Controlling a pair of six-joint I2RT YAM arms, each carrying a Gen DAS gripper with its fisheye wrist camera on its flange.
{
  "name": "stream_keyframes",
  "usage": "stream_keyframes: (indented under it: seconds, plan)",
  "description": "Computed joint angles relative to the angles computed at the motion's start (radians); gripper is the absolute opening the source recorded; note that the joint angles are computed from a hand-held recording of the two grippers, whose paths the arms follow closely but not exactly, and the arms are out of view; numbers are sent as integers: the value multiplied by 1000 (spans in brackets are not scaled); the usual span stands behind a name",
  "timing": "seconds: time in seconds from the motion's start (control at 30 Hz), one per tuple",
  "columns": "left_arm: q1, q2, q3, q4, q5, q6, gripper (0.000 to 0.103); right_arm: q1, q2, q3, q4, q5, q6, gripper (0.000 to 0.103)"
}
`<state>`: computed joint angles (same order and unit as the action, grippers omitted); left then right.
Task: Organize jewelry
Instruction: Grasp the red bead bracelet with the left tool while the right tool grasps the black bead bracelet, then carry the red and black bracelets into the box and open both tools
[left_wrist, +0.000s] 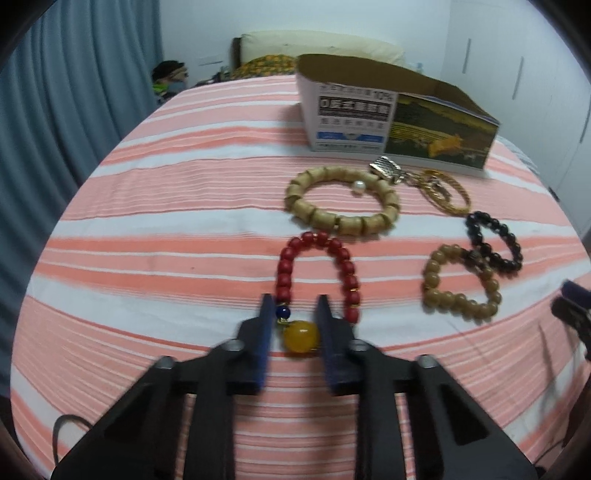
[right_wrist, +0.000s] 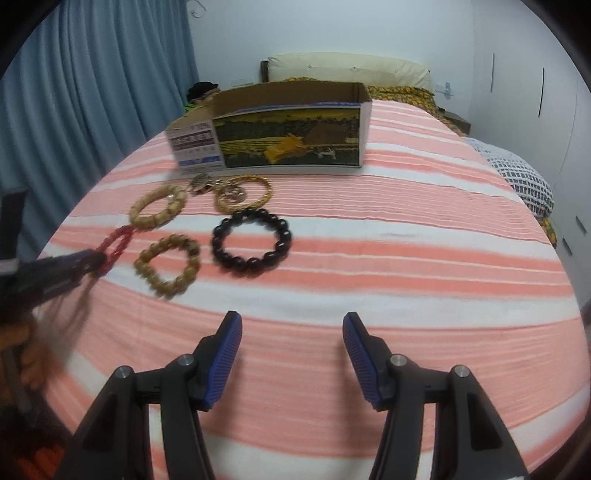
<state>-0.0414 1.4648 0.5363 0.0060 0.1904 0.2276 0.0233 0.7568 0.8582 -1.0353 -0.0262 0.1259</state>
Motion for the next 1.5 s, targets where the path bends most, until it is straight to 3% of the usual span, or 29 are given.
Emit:
stream_keyframes:
  seconds: [0.13,0.47,0.6,0.77,0.83,0.9,0.93,1.5]
  plan:
    - [24,-5,5,-19,50,8,16,-52,63,7,45,-68,-14,58]
    - [40,-30,-22,-17,78,26,16,-26,238,44,188,-60,20,56]
    - [38,-26,-20,-10,73,31,16,4,335,79,227,-20,4,45]
    - [41,-26,-23,-7,76,32,16,90,374,80,251,89,-15,44]
    - [40,-24,-20,-9,77,29,16,119,356,63,259,118,-20,28]
    - [42,-21,-14,-16,83,28,16,134,342,59,251,131,-23,14]
    - [45,-20,-9,-23,89,28,16,143,335,57,245,138,-26,12]
    - [129,-219,106,-340,293,40,16,-25,130,239,8,-125,9,12]
